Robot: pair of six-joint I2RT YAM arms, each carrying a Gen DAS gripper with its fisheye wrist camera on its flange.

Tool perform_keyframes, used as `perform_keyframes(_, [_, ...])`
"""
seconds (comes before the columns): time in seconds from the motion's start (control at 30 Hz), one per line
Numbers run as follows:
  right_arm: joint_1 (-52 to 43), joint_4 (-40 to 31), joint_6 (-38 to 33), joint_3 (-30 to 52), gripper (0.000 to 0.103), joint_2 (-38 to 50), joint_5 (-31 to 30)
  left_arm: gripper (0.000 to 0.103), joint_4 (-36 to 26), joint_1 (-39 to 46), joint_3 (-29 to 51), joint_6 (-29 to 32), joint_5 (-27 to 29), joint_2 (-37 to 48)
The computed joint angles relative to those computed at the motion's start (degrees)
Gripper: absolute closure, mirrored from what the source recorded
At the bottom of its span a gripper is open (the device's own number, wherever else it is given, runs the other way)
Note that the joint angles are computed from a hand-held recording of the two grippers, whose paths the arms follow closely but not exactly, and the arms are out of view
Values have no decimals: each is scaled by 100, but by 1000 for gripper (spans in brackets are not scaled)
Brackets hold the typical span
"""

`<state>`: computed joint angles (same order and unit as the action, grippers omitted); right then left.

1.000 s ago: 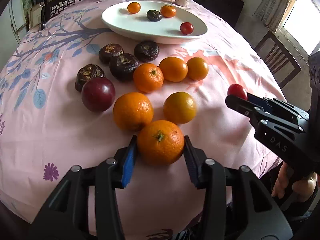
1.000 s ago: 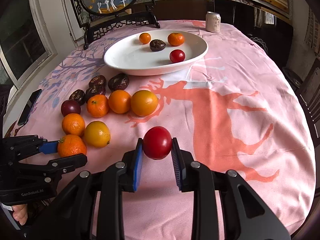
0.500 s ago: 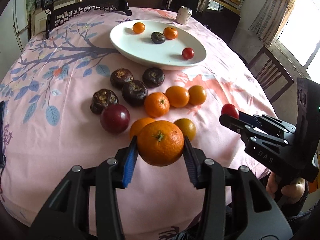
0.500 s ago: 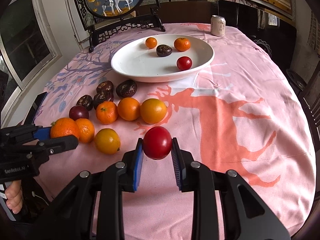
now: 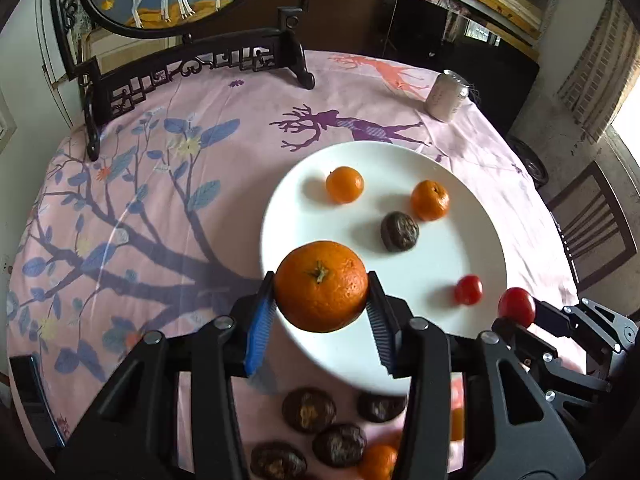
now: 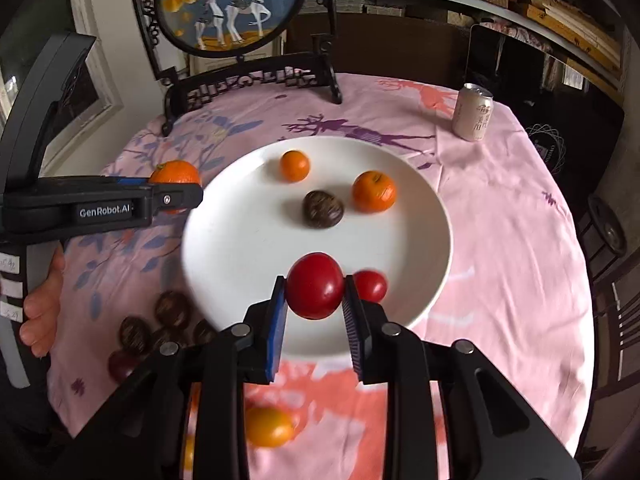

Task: Organize fruits
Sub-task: 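Lower the tomato and tangerine onto the plate and open both grippers, then grasp a yellow-orange orange with the right gripper while the left grasps a tangerine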

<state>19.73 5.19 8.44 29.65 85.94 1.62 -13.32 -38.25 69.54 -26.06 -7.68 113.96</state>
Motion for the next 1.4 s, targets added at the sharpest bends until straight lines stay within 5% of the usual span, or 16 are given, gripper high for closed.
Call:
perform_keyframes(0.2, [-673,-147,-257,1403,75,1785,-192,58,-594,248,1677,74,328,1396])
perform_keyframes(0.5, [-670,-100,-369,1902,73,2402,-150,58,-842,345,2426,178,458,1975])
perform_keyframes(0.57, [-582,-32,-376,1909,39,2414,125,48,-778,352,2373,148,480,1912])
perform_keyframes(0.63, [-511,37,-377,1758,39,2223,426,33,-524,311,1977,142,349,1562])
perform_keyframes(0.73, [-517,-111,-345,1367,38,1600,397,32,-80,213,1063,206,288,716])
perform_keyframes(0.83, [-360,-170,-207,561,23,556,421,13,543,37,-303,150,365,-474])
perform_keyframes(0.9, [-92,-110,-14,-162,6,-307,583,12,942,-220,-1262,89,89,-1292])
perform_keyframes(1.1, [1706,-704,1524,-1736,5,-2526,1823,9,1564,-1610,-3596,-600,-1706,-3075])
perform_keyframes(1.4, [3849,-1832,3445,-1925,5,-2991,2925,9,1420,-2549,-4714,-1892,-2270,-3468])
